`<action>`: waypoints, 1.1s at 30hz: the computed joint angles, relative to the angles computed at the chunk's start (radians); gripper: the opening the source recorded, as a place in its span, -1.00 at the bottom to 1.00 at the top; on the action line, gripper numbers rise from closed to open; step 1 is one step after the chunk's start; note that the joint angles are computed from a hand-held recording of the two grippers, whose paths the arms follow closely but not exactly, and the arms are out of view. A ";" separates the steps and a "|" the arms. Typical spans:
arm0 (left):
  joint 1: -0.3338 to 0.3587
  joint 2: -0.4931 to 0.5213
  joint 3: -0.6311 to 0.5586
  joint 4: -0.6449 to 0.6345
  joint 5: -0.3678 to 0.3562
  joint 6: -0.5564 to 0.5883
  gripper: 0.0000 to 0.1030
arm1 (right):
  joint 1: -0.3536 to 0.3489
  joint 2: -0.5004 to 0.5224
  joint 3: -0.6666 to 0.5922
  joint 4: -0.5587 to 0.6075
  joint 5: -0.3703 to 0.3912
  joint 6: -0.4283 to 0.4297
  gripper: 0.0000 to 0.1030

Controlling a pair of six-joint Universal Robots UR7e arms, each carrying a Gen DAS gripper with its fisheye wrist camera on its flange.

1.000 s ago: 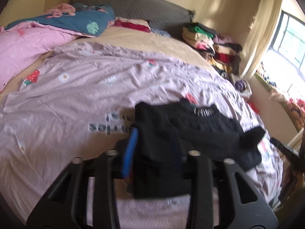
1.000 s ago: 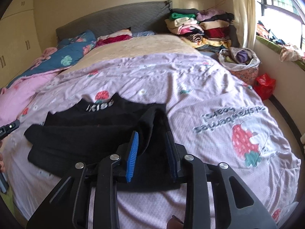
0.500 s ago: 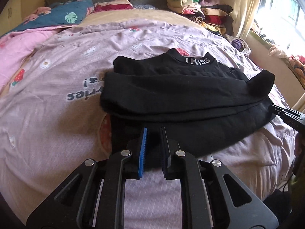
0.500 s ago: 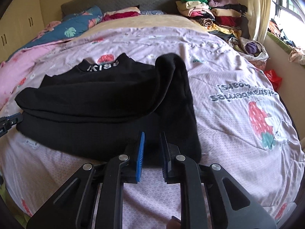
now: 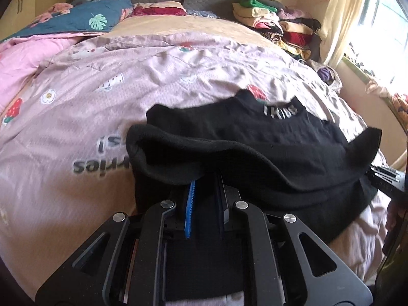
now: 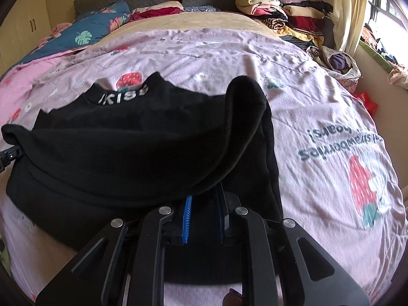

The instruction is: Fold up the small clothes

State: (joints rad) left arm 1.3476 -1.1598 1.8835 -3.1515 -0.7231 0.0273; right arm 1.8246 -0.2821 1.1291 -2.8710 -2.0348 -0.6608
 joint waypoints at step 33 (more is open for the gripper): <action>0.098 0.010 -0.090 -0.061 -0.108 -0.089 -0.92 | -0.036 0.145 -0.352 0.166 0.047 0.050 -0.88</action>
